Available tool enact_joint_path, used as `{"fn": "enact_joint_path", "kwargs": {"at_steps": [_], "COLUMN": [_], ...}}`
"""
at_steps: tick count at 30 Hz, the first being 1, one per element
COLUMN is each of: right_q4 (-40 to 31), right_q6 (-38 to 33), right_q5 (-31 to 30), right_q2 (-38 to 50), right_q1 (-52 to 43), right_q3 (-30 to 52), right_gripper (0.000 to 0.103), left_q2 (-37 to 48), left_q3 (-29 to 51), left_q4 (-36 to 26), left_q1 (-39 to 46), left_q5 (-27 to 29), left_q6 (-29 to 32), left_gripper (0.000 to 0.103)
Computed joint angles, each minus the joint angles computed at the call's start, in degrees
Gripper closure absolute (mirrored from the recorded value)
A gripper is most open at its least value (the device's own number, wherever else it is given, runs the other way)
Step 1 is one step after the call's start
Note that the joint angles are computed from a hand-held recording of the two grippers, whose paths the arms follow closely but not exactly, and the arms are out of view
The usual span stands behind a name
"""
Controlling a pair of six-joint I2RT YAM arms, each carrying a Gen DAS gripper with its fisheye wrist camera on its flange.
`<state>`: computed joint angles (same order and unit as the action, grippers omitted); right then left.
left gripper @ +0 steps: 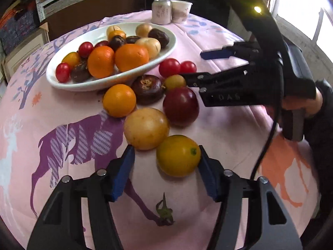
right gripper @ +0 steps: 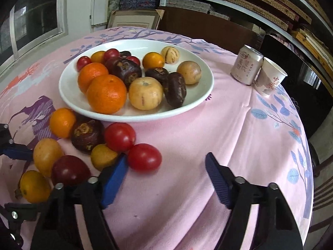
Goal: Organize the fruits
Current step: 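Grasp a yellow citrus fruit with the left tool while the right tool grasps a red tomato, then release the yellow fruit onto the plate while the right tool releases the tomato there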
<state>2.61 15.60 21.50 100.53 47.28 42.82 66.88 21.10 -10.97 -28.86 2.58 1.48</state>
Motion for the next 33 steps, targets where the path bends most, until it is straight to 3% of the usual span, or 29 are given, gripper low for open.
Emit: {"fn": "enact_joint_path", "kwargs": {"at_steps": [1,2,3,7,10,15,18,23,27,30,31,32,33], "right_q4": [0.3,0.7,0.2,-0.8,-0.8,0.6,5.3,9.3,7.6,3.8,2.6,1.6,1.6], "right_q6": [0.2,0.8,2.1,4.8,6.6,10.2,9.0,4.8,1.1,-1.5,-1.9,-2.6,-3.6], "right_q5": [-1.1,-2.5,-1.3,1.3,3.3,8.1,11.0,-0.1,-4.2,-6.0,-6.9,-9.0,-10.8], "right_q2": [-0.2,-0.2,0.1,-0.8,-4.2,-11.2,-12.5,-7.4,0.7,5.9,7.3,8.4,8.9], "right_q1": [0.4,0.8,1.7,4.2,5.9,7.3,6.3,-1.6,-4.6,-5.7,-6.1,-6.4,-6.6], "right_q3": [-0.2,-0.2,0.2,-0.1,-2.5,-6.8,-7.2,-0.1,9.6,16.5,18.3,19.5,19.8], "right_gripper": [0.061,0.072,0.073,0.073,0.073,0.073,0.073,0.073,0.073,0.073,0.072,0.071,0.052], "left_q2": [-0.5,-1.3,-2.1,-4.3,-8.6,-14.3,-8.3,7.6,17.0,19.9,20.7,21.4,22.9], "left_q3": [-0.4,-0.9,-1.4,-2.7,-2.8,-0.6,4.7,15.5,22.6,23.5,23.8,24.4,26.2], "left_q4": [0.0,-0.1,-0.1,-0.1,-4.0,-9.1,-6.4,2.9,5.9,11.1,11.6,11.0,9.4], "left_q1": [-0.8,-1.5,-1.9,-3.2,-2.4,2.4,9.1,17.3,21.1,20.8,21.4,22.4,23.6], "left_q5": [-0.4,-0.4,0.2,-1.3,0.7,2.6,5.5,3.4,5.9,0.9,1.6,3.7,6.5], "left_q6": [0.6,0.7,1.0,-0.1,0.5,6.0,7.6,1.3,1.3,3.5,3.5,3.1,2.0], "left_gripper": [0.051,0.061,0.067,0.067,0.067,0.067,0.067,0.067,0.067,0.067,0.067,0.067,0.063]}}
